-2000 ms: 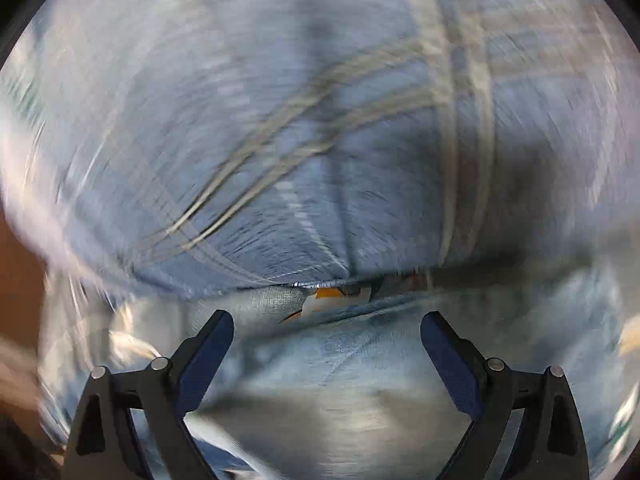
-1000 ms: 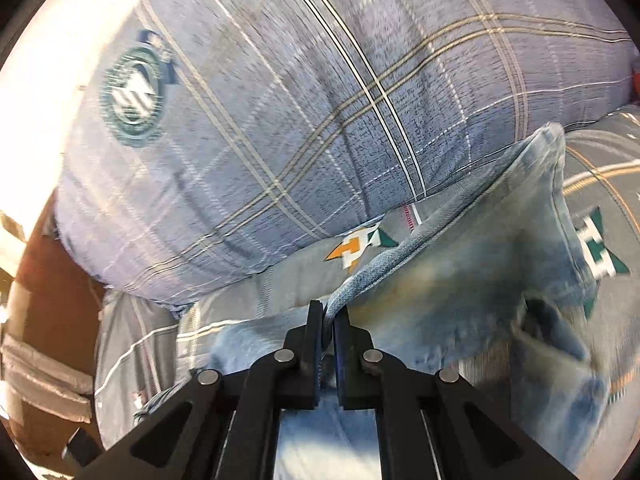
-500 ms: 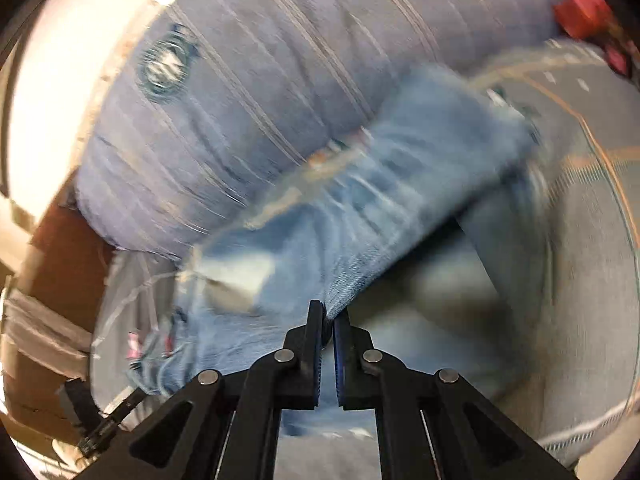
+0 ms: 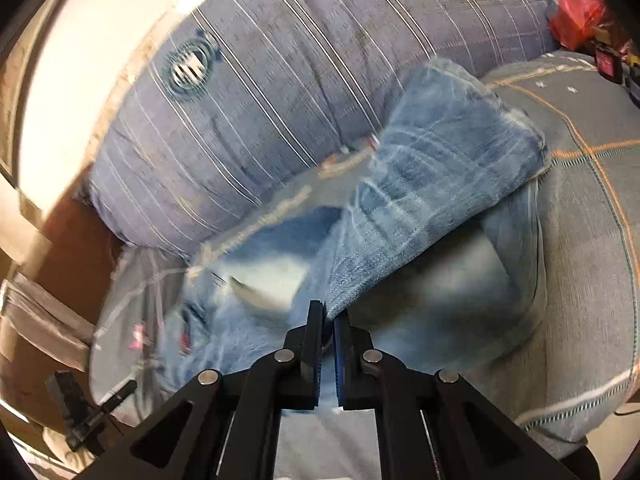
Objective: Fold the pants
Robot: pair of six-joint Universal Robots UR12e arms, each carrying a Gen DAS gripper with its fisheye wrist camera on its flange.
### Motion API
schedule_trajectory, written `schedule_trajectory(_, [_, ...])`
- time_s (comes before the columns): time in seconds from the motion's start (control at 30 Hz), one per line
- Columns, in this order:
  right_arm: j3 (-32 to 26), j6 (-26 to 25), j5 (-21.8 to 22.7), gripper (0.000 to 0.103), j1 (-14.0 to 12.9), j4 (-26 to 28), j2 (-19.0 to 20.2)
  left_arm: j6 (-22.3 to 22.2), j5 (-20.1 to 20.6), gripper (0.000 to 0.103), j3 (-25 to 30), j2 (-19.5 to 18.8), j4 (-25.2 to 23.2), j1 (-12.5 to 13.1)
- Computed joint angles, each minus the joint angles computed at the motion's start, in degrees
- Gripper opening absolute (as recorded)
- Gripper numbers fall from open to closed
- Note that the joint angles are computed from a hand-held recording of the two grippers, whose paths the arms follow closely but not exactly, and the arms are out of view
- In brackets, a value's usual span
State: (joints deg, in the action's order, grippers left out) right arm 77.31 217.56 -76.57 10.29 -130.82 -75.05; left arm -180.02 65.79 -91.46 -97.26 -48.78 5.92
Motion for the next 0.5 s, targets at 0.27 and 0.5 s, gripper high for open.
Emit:
schedule_trajectory(0.27, [2.5,5.2,-1.8,0.007,0.0,-0.8,0.1,-9.4,-7.3,0.063,-0.1,-1.7,2.3,1.0])
schedule_trajectory(0.5, [2.1,8.3,-0.6,0.017,0.3,-3.3,1.6,-5.4,-3.1,0.022,3.4,-4.0,-1.6,-2.0])
